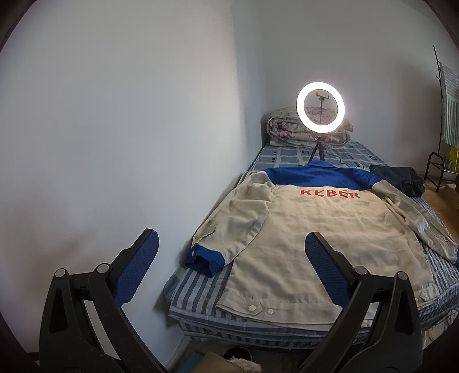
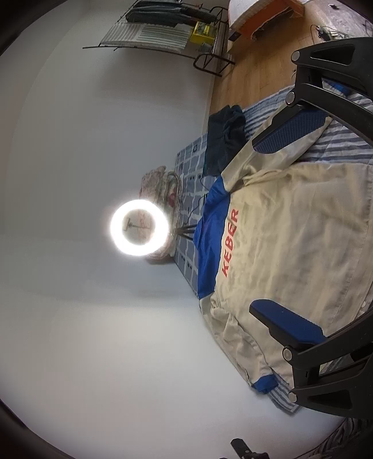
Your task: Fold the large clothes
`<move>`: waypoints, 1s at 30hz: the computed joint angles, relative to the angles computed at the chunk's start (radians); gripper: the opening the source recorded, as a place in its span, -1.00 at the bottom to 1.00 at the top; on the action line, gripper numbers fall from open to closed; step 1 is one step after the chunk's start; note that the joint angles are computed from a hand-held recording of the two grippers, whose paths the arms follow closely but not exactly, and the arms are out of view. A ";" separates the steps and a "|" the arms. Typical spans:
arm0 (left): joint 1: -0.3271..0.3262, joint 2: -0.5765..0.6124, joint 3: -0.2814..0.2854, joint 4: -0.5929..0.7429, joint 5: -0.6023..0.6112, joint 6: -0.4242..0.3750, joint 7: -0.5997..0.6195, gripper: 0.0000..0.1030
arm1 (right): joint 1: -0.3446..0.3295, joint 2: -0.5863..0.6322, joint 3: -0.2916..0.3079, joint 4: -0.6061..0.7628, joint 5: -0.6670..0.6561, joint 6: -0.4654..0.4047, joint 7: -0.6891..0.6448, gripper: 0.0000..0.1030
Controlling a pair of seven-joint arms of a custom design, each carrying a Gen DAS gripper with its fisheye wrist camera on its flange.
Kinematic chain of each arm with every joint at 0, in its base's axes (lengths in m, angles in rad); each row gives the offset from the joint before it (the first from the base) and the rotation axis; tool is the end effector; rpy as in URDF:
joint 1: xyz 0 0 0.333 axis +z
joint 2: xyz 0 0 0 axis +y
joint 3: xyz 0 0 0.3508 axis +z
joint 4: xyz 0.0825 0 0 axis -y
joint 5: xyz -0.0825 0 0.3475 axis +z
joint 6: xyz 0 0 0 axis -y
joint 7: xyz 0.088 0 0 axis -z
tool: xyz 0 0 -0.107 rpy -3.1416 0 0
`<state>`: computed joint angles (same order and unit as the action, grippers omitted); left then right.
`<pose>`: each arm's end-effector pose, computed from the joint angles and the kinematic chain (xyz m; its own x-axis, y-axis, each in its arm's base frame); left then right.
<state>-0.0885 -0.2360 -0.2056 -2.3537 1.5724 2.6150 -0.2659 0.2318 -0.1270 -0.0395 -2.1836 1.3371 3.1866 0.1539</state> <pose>0.4280 -0.1591 0.5085 0.2905 -0.9542 -0.0713 -0.4292 -0.0633 -0.9010 0.4928 0.0030 0.5726 0.1886 -0.9783 0.0861 -0.4365 -0.1620 -0.8850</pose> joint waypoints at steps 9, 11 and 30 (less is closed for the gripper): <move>0.054 0.018 0.067 -0.048 0.033 0.149 -0.068 0.86 | 0.001 0.167 0.060 0.156 0.021 -0.189 0.030 0.99; 0.066 0.031 0.078 -0.049 0.043 0.182 -0.078 0.76 | -0.001 0.219 0.074 0.188 -0.112 -0.240 0.163 0.93; 0.130 0.135 0.128 -0.043 0.096 0.354 -0.110 0.54 | 0.056 0.876 0.146 0.925 -0.688 -0.956 1.028 0.29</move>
